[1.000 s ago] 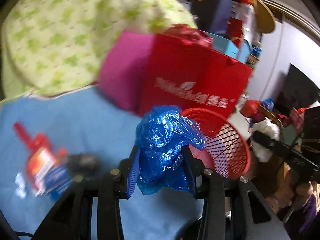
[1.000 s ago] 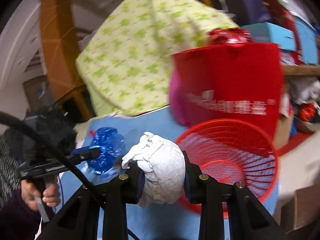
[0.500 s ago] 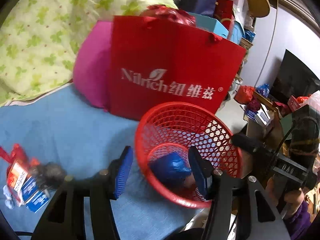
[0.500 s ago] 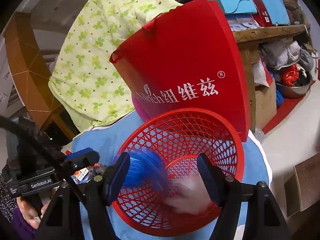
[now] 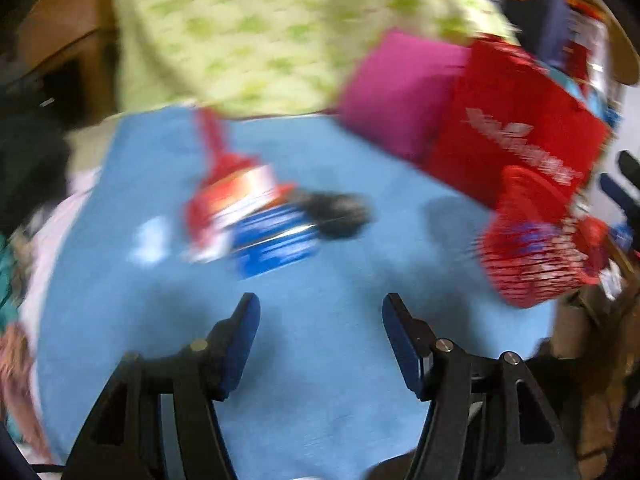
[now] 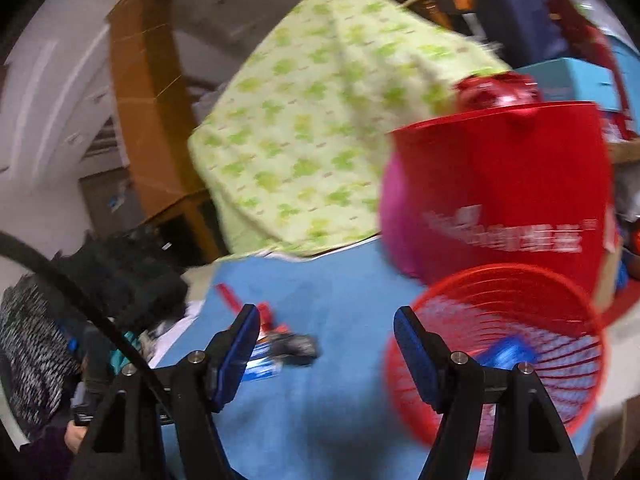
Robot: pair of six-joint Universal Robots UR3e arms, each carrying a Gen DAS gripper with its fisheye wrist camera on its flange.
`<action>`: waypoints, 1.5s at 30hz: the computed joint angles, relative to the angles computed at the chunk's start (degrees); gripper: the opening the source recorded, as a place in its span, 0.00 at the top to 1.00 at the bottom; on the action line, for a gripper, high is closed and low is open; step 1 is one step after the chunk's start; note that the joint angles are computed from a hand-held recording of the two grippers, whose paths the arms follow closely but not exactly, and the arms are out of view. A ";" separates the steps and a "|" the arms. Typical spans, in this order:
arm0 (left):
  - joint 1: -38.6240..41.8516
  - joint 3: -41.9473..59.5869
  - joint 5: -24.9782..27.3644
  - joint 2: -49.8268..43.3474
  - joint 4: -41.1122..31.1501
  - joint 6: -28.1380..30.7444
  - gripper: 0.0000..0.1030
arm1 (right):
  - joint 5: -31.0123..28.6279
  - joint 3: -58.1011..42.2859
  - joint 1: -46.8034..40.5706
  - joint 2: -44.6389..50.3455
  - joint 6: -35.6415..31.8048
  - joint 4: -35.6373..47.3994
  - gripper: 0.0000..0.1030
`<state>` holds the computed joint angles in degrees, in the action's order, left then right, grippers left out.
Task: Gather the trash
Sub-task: 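Grasp the black plastic bag with the right tool while the left tool grasps the white mask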
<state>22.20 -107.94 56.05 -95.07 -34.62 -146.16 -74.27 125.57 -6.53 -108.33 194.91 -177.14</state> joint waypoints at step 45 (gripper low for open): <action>-0.75 73.31 7.61 -60.01 -12.09 -20.95 0.77 | -0.01 -79.56 11.82 76.13 3.28 26.92 0.73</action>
<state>21.45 -34.63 63.66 -155.08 -46.71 -167.11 -74.28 46.02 5.28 -32.20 198.19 -150.22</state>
